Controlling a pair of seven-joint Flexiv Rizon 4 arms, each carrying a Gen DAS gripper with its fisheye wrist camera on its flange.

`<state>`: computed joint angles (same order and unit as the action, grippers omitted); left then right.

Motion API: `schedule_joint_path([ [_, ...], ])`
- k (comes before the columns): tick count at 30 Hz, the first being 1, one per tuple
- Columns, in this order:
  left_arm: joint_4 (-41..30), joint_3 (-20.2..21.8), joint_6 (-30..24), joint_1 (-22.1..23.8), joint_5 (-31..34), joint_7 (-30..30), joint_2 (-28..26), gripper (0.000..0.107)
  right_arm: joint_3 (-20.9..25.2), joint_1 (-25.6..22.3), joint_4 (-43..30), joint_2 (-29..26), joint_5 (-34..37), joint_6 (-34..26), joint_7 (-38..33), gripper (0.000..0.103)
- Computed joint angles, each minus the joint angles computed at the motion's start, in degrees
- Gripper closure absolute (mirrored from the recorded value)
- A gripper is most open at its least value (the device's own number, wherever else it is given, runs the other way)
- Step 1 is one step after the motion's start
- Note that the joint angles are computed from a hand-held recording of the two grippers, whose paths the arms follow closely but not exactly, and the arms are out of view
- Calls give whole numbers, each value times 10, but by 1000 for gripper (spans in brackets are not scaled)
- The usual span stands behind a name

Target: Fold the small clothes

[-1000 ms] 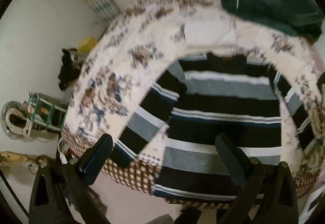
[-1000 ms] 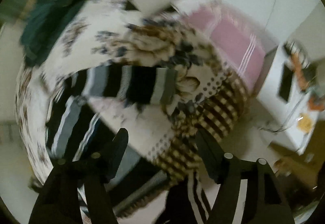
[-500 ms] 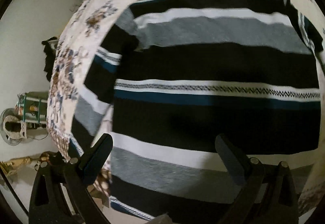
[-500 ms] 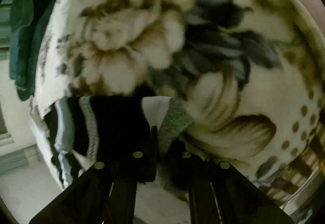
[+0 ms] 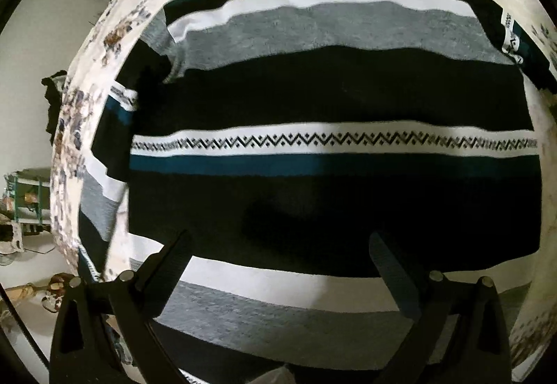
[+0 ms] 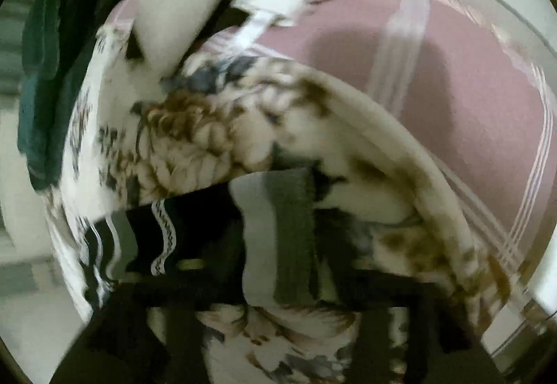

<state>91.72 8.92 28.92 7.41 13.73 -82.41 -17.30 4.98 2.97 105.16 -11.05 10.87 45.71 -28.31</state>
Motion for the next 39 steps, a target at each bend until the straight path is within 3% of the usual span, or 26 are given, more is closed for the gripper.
schedule_joint_path([
  [3, 9, 5, 4, 4, 3, -9, -8, 4, 8, -7, 5, -8, 61, 27, 3, 32],
  [5, 11, 9, 3, 4, 9, -20, -14, 4, 20, -12, 3, -31, 118, 75, -17, 30],
  [7, 15, 10, 4, 5, 9, -27, -15, 4, 23, -9, -1, -49, 127, 117, -26, 31],
  [8, 17, 10, 5, 6, 8, -29, -16, 4, 29, -10, -16, -62, 137, 130, -54, 52],
  [9, 19, 10, 9, 7, 7, -29, -14, 4, 47, -27, -48, -79, 146, 106, -96, 95],
  [11, 22, 9, 12, 7, 7, -27, -13, 4, 36, -23, -89, -89, 109, 49, -123, 95],
  [14, 26, 5, 22, 8, 0, -17, -9, 4, 13, -17, -109, -88, 63, 64, -123, 96],
  [17, 30, 2, 30, 11, -16, -13, -8, 4, 2, -28, -129, -94, 37, 73, -135, 96],
  [22, 21, -3, 29, 5, -32, -22, -18, 4, 3, -41, -210, -144, 15, 13, -167, 96],
  [23, 21, -4, 29, 4, -35, -23, -20, 4, 4, -46, -225, -157, 21, -18, -157, 90],
  [24, 20, -5, 26, 2, -37, -25, -21, 4, -1, -47, -244, -164, 19, -47, -144, 74],
  [26, 21, -5, 27, 1, -41, -25, -22, 4, -3, -54, -227, -152, 34, -59, -105, 53],
  [28, 26, -6, 33, 0, -44, -22, -22, 4, -2, -48, -163, -122, 55, 22, -61, 48],
  [33, 44, -5, 50, 4, -60, -25, -27, 4, 26, -46, -67, -91, 136, 150, -11, 42],
  [36, 54, -6, 61, 7, -75, -27, -32, 4, 41, -41, -49, -124, 182, 239, -3, 42],
  [39, 63, -8, 73, 15, -101, -26, -36, 4, 29, -16, -45, -158, 163, 323, 37, 39],
])
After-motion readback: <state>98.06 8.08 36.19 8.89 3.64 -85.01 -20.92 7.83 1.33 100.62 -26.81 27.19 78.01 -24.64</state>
